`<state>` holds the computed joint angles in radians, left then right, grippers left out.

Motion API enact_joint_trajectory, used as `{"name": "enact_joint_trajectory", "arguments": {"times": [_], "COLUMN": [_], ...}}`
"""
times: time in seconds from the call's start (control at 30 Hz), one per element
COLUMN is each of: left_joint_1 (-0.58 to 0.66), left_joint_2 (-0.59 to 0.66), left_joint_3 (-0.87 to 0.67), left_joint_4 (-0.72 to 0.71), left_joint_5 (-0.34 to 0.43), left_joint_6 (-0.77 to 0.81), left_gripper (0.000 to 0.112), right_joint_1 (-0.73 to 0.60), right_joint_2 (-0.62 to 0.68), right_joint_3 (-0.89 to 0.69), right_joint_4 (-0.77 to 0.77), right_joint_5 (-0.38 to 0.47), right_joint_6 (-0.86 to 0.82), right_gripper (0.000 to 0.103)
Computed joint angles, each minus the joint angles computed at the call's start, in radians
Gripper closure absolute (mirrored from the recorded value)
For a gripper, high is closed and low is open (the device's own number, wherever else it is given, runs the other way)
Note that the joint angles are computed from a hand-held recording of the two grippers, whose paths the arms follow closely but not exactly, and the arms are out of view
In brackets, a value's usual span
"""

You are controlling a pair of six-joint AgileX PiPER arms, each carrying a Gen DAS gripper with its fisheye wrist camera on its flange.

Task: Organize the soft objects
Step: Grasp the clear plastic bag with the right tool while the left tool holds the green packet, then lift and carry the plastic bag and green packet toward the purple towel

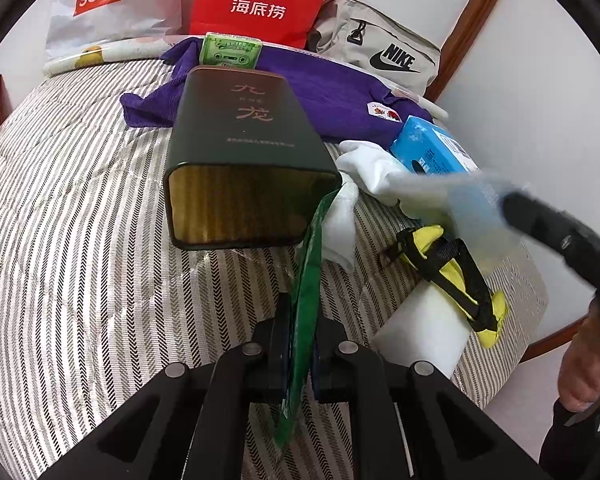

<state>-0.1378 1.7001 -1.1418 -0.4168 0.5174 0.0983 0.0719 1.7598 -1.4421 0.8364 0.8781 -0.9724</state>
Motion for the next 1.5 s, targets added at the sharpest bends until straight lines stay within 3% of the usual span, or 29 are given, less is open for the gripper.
{"name": "enact_joint_trajectory", "arguments": {"times": [0.3,0.4,0.57,0.8,1.0,1.27,1.4,1.5], "left_joint_1": [0.002,-0.013,-0.011,-0.031,-0.050,-0.055,-0.054,-0.052], "left_joint_2": [-0.013,-0.027,-0.063,-0.070,-0.052,-0.033,-0.032,-0.033], "left_joint_3": [-0.002,-0.002,0.016,0.019,0.000,-0.023,-0.024,-0.021], "left_joint_4": [0.071,0.173,0.214,0.278,0.325,0.339,0.331,0.317], "left_joint_5": [0.011,0.016,0.020,0.033,0.052,0.076,0.078,0.076], "left_joint_6": [-0.097,-0.198,-0.242,-0.315,-0.368,-0.383,-0.371,-0.358], "left_gripper": [0.103,0.104,0.104,0.104,0.104,0.104,0.104,0.104], "right_joint_1": [-0.101,-0.140,-0.250,-0.335,-0.295,-0.270,-0.261,-0.245], "right_joint_2": [-0.056,-0.091,-0.149,-0.133,-0.042,0.009,0.006,0.000], "right_joint_3": [-0.024,-0.016,0.029,0.077,0.130,0.168,0.195,0.223], "right_joint_4": [0.119,0.128,0.115,-0.044,-0.149,-0.112,-0.095,-0.080], "right_joint_5": [0.090,0.105,0.131,0.118,-0.017,0.018,0.044,0.015], "right_joint_6": [-0.015,-0.021,-0.047,-0.013,0.038,-0.040,-0.084,-0.099], "right_gripper": [0.098,0.098,0.098,0.098,0.098,0.094,0.054,0.051]}}
